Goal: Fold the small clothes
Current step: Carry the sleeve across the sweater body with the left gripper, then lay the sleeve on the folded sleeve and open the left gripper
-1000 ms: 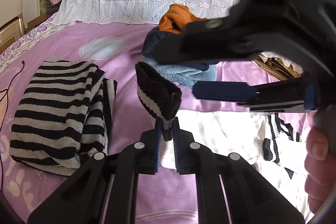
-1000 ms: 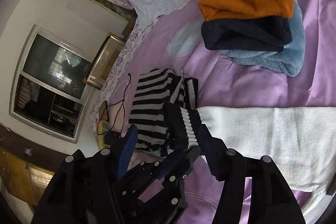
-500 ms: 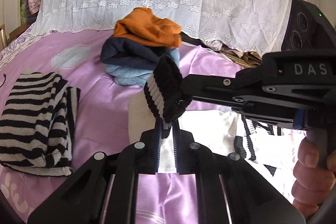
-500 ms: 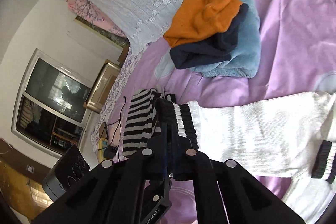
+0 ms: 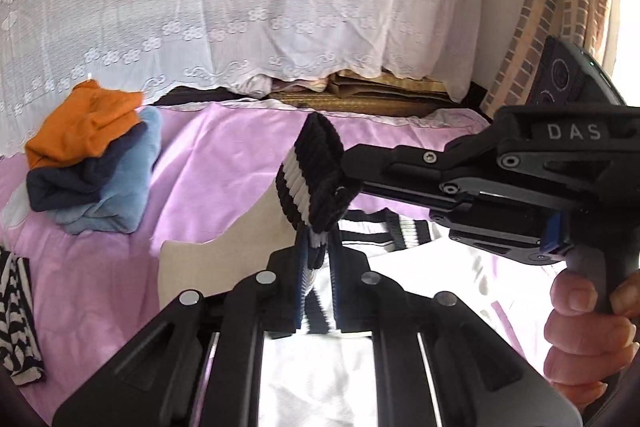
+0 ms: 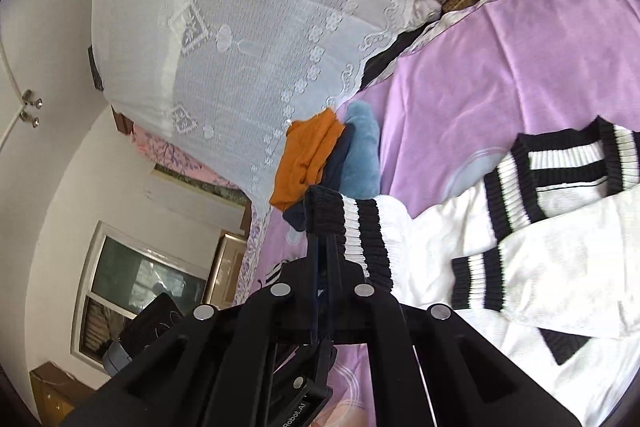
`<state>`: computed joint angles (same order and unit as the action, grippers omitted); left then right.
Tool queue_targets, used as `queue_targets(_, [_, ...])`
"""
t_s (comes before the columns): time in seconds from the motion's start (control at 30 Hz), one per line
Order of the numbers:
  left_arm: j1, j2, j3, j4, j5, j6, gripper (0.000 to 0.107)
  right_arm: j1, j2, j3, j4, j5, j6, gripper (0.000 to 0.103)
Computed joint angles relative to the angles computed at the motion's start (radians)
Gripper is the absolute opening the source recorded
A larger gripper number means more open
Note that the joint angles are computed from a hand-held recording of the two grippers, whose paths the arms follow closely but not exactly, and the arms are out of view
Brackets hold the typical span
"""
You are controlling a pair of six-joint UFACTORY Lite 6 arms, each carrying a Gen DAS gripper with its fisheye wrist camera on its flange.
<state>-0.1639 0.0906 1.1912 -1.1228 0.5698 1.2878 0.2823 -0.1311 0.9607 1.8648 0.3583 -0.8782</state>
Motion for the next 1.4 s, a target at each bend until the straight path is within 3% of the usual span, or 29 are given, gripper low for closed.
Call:
queue_targets(0.27, [-0.41, 0.09, 0.018, 0.217, -0.249, -0.344, 0.009, -0.473, -0.305, -0.376, -0.218, 0.323, 0.118, 0.004])
queue_targets(0.43, [-0.558, 0.203, 0.066, 0.43, -0.337, -0.598, 0.009, -0.697, -0.31, -0.484, -0.27, 0.466, 0.065, 0.004])
queue_targets(0.6, [-0.616, 0.313, 0.141, 0.624, -0.343, -0.816, 0.01, -0.838, -0.234, -0.55, -0.257, 0.548, -0.045, 0.004])
queue_targets(0.63, [-0.617, 0.332, 0.157, 0.619, -0.327, -0.816, 0.011, -0.85, -0.216, -0.555, -0.255, 0.546, -0.063, 0.004])
queue_targets(0.73, [-0.609, 0.352, 0.172, 0.554, -0.288, -0.76, 0.026, -0.896, -0.156, -0.583, -0.24, 0.549, -0.127, 0.004])
queue_targets(0.8, [-0.617, 0.323, 0.132, 0.554, -0.299, -0.747, 0.048, -0.927, -0.122, -0.604, -0.233, 0.54, -0.165, 0.003])
queue_targets(0.83, [-0.619, 0.3, 0.103, 0.542, -0.313, -0.724, 0.05, -0.94, -0.107, -0.613, -0.232, 0.534, -0.183, 0.003])
queue_targets(1.03, [-0.52, 0.232, 0.017, 0.524, -0.29, -0.66, 0.053, -1.054, -0.049, -0.656, -0.257, 0.542, -0.255, 0.004])
queue_targets(1.17, [-0.387, 0.245, 0.037, 0.612, -0.265, -0.731, 0.053, -1.109, -0.184, -0.685, -0.347, 0.489, -0.195, 0.005])
queue_targets(1.23, [-0.32, 0.264, 0.066, 0.629, -0.248, -0.747, 0.053, -1.044, -0.229, -0.664, -0.358, 0.487, -0.173, 0.005])
queue_targets(1.3, [-0.272, 0.296, 0.116, 0.668, -0.23, -0.785, 0.053, -0.896, -0.238, -0.623, -0.332, 0.413, -0.153, 0.005])
queue_targets(1.4, [-0.241, 0.347, 0.178, 0.792, -0.23, -0.88, 0.053, -0.711, -0.144, -0.567, -0.213, 0.321, -0.196, 0.005])
